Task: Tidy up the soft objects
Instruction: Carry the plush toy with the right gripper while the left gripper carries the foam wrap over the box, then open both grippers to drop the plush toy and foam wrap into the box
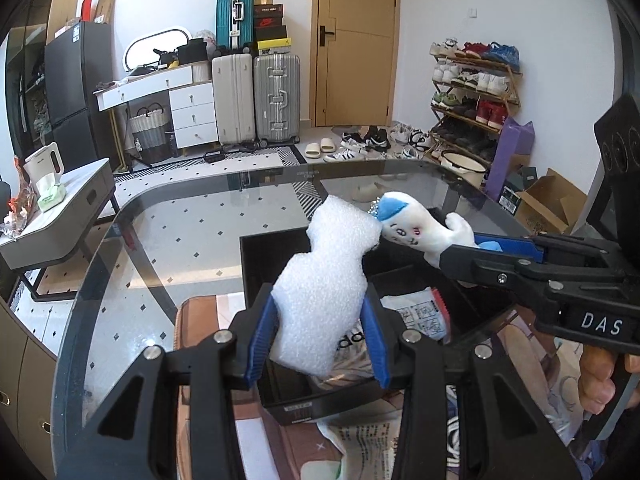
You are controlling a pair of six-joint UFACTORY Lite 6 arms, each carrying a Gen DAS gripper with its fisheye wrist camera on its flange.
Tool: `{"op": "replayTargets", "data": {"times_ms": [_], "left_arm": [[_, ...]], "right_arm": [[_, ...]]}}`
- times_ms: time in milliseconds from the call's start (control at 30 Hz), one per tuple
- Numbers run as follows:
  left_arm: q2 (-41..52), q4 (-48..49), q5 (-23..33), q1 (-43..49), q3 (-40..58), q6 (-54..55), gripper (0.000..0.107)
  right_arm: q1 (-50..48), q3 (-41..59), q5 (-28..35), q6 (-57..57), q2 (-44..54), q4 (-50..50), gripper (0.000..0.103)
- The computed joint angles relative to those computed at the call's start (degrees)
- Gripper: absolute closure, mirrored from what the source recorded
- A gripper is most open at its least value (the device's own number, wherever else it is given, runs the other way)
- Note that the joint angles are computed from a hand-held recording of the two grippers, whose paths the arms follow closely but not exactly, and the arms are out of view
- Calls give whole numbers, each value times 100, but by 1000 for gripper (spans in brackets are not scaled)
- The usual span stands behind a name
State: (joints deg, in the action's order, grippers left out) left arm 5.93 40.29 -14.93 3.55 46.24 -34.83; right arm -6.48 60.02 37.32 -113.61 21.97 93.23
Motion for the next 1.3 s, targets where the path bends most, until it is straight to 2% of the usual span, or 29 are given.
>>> {"op": "replayTargets", "data": {"times_ms": [100, 433, 533, 567, 600, 633, 667, 733, 767, 800, 833, 867, 933, 1000, 1067, 1300], "left_arm": [[163, -8, 19, 9, 103, 44, 66], [367, -1647, 124, -336, 240, 1781, 66], [389, -1455, 201, -369, 299, 1557, 65], [390, -1218, 236, -361, 327, 1301, 63], [377, -742, 235, -319, 342, 833, 61], [352, -399, 229, -299, 337, 500, 56], [279, -295, 243, -298, 294, 399, 44], [78, -442, 179, -278, 117, 565, 41], [-36, -549, 191, -280, 28, 649, 40], [-124, -443, 188, -245, -50, 540, 40], [-250, -97, 129, -175, -153, 198, 35], [-390, 9, 111, -123, -262, 44, 19], [-743, -433, 96, -41, -563, 373, 4], [-1038, -330, -50, 126, -823, 240, 4], [-1332, 439, -151, 338, -1054, -537, 4], [-2296, 1403, -212, 703, -1788, -1420, 4]], "right_arm": [[130, 135, -165, -87, 161, 102, 70], [285, 424, -459, -288, 549, 226, 70], [303, 445, -505, -344, 575, 238, 70], [299, 410, -493, -371, 552, 234, 68], [284, 368, -453, -433, 522, 252, 60], [255, 276, -385, -585, 454, 345, 56], [253, 143, -345, -731, 323, 458, 51], [144, -89, -190, -1000, 78, 553, 44], [106, -185, -167, -1039, -41, 532, 36], [51, -230, -138, -1000, -125, 443, 29], [-49, -340, -51, -1021, -258, 392, 26], [-134, -405, 27, -1030, -339, 357, 20], [-398, -634, 262, -1062, -579, 284, 9], [-616, -789, 416, -1057, -733, 148, 1], [-886, -1045, 649, -1190, -950, -37, 1], [-1481, -1845, 886, -1501, -1529, -274, 1]]}}
